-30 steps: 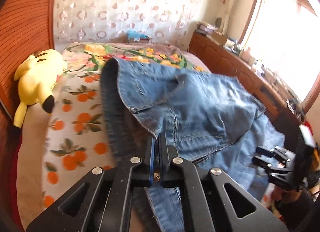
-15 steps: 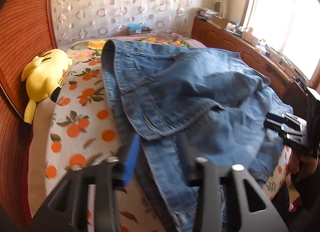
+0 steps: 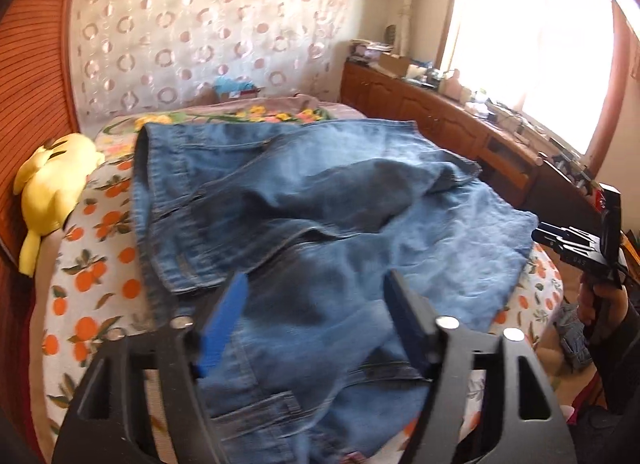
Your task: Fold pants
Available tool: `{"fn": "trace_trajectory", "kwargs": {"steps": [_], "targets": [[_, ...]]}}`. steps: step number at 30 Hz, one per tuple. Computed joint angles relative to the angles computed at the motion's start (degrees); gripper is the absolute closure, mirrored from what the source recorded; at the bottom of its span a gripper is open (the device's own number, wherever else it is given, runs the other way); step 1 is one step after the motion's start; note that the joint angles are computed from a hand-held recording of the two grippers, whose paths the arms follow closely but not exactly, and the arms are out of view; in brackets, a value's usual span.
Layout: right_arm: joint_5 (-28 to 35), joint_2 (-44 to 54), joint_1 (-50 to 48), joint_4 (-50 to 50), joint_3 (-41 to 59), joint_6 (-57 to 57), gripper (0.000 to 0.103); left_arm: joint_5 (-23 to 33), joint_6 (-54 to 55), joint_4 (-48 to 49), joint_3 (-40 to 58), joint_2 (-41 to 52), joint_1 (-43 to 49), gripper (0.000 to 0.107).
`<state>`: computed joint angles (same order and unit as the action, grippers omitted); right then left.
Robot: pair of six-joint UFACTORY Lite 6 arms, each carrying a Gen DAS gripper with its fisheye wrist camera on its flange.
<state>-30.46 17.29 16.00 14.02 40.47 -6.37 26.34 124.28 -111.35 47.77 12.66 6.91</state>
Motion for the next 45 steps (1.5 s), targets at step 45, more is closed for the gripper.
{"fn": "trace_trajectory", "kwargs": {"steps": [45], "targets": [[1.1, 11.9, -15.6, -29.7, 10.6, 14.6, 0.067, -4.3, 29.7, -32.2, -13.0, -0.2, -18.8, 0.058]]}}
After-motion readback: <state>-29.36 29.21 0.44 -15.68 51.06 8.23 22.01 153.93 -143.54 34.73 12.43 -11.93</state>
